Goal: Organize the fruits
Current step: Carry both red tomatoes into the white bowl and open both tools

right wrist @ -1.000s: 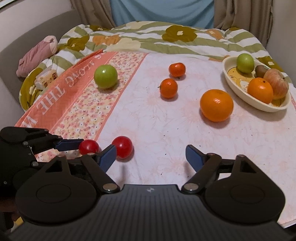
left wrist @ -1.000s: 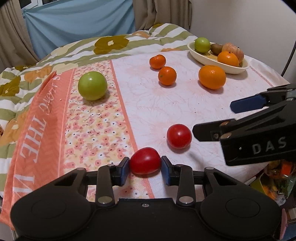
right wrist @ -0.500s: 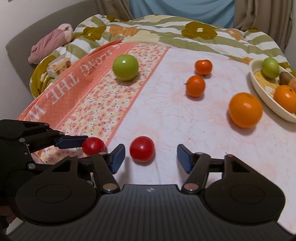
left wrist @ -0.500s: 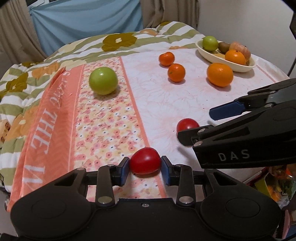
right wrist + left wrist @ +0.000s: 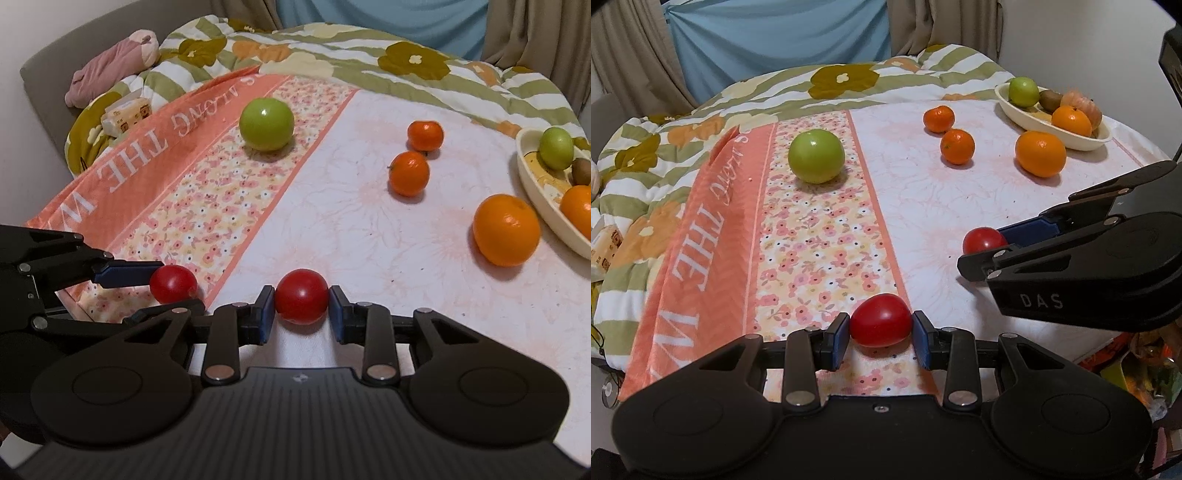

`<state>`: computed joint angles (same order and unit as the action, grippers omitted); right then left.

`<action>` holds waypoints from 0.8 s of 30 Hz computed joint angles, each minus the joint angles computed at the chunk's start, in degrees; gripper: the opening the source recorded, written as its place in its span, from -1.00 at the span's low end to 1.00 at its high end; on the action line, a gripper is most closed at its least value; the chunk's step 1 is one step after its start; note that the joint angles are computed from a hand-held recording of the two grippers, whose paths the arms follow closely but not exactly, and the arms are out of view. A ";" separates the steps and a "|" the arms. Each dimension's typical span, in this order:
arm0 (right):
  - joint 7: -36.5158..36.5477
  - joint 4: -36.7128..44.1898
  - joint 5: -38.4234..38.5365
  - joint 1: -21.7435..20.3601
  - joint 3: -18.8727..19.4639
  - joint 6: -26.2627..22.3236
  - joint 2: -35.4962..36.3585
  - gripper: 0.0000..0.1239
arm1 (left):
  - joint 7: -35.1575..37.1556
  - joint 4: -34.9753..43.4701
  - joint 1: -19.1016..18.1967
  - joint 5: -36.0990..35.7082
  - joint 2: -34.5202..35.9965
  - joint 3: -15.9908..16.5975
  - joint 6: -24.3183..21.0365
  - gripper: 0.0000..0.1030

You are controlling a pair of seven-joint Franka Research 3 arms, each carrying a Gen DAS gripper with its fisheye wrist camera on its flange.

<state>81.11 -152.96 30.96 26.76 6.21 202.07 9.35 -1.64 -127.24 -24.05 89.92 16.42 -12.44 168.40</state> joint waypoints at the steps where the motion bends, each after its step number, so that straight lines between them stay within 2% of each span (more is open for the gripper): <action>1: -0.42 -0.24 0.59 0.32 -0.17 0.03 -0.55 -0.26 | -0.04 -0.20 -0.03 -0.11 -0.45 -0.06 0.01 -0.23; 6: -4.70 -2.00 6.77 1.86 -0.46 0.76 -4.87 -0.26 | -0.32 -0.80 -0.03 -0.23 -3.06 -0.60 0.10 -0.23; 13: -8.69 -5.54 11.08 -1.35 1.29 0.36 -13.16 -0.26 | 2.22 0.46 -0.51 -4.23 -5.86 -1.82 -0.78 -0.23; 18: -5.29 -8.60 2.64 -5.18 -1.29 -1.78 -19.10 -0.26 | 5.57 4.12 -2.39 -9.51 -5.35 -2.44 -3.83 -0.23; 24: 0.26 -9.93 -12.60 -6.64 -11.35 -3.75 -23.44 -0.26 | 8.51 11.17 -5.46 -13.92 -1.62 -2.11 -6.29 -0.23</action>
